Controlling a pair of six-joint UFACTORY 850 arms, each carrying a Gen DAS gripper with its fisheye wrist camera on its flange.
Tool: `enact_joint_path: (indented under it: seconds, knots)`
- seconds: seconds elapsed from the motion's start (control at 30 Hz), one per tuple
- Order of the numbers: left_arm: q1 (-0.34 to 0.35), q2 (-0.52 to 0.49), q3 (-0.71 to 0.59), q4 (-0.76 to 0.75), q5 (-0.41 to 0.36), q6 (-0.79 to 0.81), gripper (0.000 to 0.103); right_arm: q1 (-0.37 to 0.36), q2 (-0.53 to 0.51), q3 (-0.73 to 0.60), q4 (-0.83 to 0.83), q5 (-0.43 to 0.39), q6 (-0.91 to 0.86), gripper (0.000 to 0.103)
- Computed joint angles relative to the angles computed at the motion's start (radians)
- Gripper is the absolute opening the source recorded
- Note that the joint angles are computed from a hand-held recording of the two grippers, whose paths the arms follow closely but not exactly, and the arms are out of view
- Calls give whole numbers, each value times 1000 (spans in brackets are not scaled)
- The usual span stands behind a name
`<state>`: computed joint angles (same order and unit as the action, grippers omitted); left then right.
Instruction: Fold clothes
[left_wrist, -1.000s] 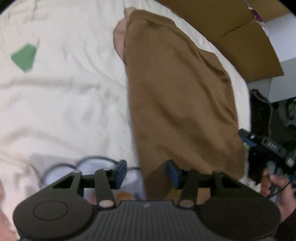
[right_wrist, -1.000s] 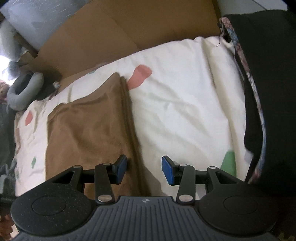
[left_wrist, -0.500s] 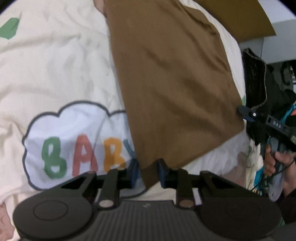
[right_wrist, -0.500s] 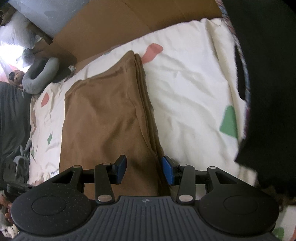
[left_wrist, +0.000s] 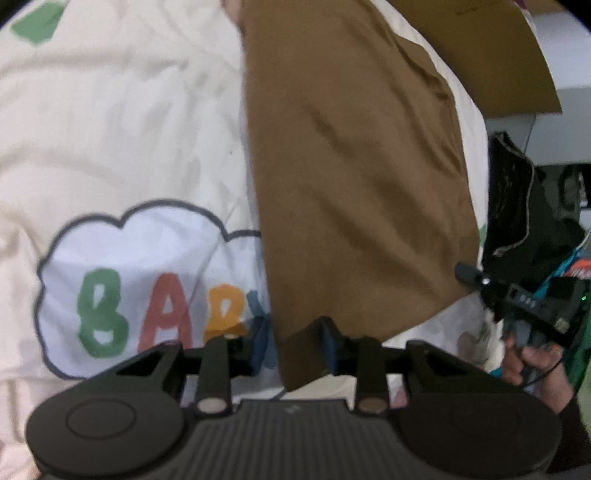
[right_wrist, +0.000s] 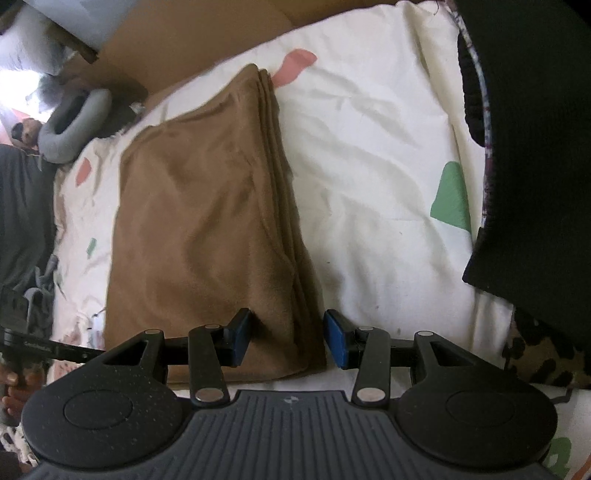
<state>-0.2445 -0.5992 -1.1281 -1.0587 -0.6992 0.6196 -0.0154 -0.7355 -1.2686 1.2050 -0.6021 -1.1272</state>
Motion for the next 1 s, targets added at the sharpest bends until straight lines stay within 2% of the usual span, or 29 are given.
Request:
enact_joint_path:
  seconds: [0.17, 0.2, 0.23, 0.3, 0.37, 0.47, 0.77, 1.0]
  knots:
    - [1, -5, 9, -54, -19, 38, 32, 3, -31, -26, 25, -19, 11, 53]
    - [-3, -5, 7, -55, -19, 40, 28, 3, -35, -31, 27, -25, 12, 53]
    - [-9, -5, 5, -53, -18, 38, 19, 2, -39, -37, 24, -30, 19, 53]
    - [-12, 0, 5, -52, -20, 48, 11, 0, -45, -44, 21, -42, 30, 44]
    - [-4, 2, 7, -61, -32, 48, 8, -5, -47, -47, 18, -61, 39, 20]
    - [4, 5, 1, -35, -45, 41, 7, -14, -49, -49, 20, -92, 56, 11]
    - [17, 39, -51, 66, -89, -29, 6, -14, -18, -33, 13, -149, 131, 8]
    - [9, 44, -103, 232, -73, -142, 6, 9, 21, 32, 44, -201, 132, 8]
